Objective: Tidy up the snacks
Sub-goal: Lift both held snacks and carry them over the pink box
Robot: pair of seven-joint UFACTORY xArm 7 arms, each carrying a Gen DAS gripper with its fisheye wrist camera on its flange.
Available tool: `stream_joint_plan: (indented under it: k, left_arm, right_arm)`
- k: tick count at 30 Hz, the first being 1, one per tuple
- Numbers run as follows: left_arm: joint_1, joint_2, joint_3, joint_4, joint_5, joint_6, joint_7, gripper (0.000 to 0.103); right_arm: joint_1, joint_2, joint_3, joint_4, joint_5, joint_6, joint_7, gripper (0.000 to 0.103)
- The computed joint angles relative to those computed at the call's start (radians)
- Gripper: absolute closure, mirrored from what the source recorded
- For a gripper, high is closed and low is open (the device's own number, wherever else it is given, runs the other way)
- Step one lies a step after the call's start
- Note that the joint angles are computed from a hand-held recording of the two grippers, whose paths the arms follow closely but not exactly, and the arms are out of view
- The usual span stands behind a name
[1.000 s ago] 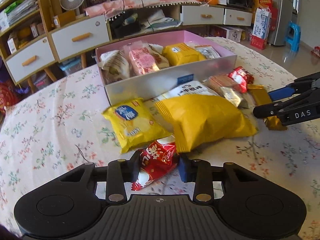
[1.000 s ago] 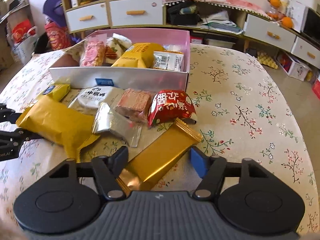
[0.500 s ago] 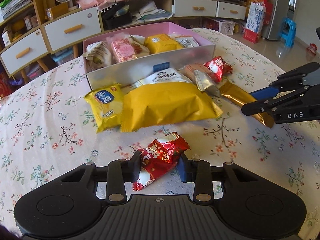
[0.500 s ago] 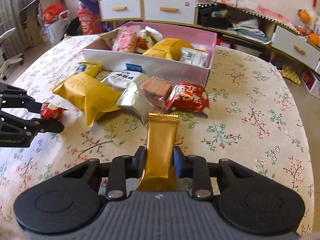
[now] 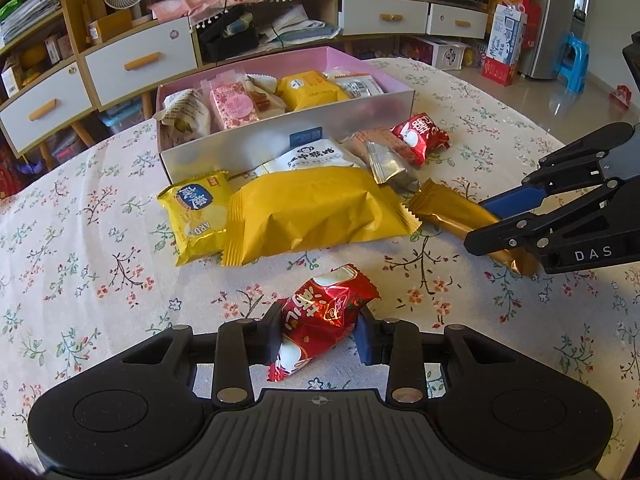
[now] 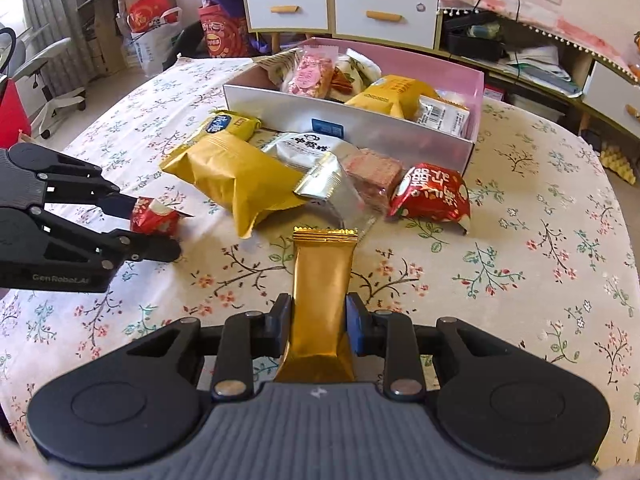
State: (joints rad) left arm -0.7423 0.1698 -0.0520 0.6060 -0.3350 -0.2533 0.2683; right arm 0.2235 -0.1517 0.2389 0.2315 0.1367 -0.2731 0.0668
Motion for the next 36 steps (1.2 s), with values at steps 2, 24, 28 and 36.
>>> stream_joint_plan:
  k: [2,24,28,36]
  left_arm:
    - [0.006,-0.005,-0.006,-0.001,0.005,0.001,-0.007,0.071]
    - [0.201,-0.111,-0.169,-0.029,0.259,0.001,-0.235,0.071]
    - [0.186,-0.115,-0.159,-0.009,0.216,-0.003,-0.222,0.071]
    - [-0.001,-0.075,-0.02,0.094,-0.113,0.028,-0.032,0.071]
  right_arm:
    - [0.003,-0.004,-0.005,0.002,-0.004,0.002,0.007,0.077]
    - [0.023,-0.106,-0.077,0.018,-0.111,0.003,0.153,0.077]
    - [-0.008,-0.104,-0.057,0.034,-0.091,-0.015,0.164,0.077]
    - [-0.111,-0.067,0.04,0.093,0.024,-0.042,0.129,0.077]
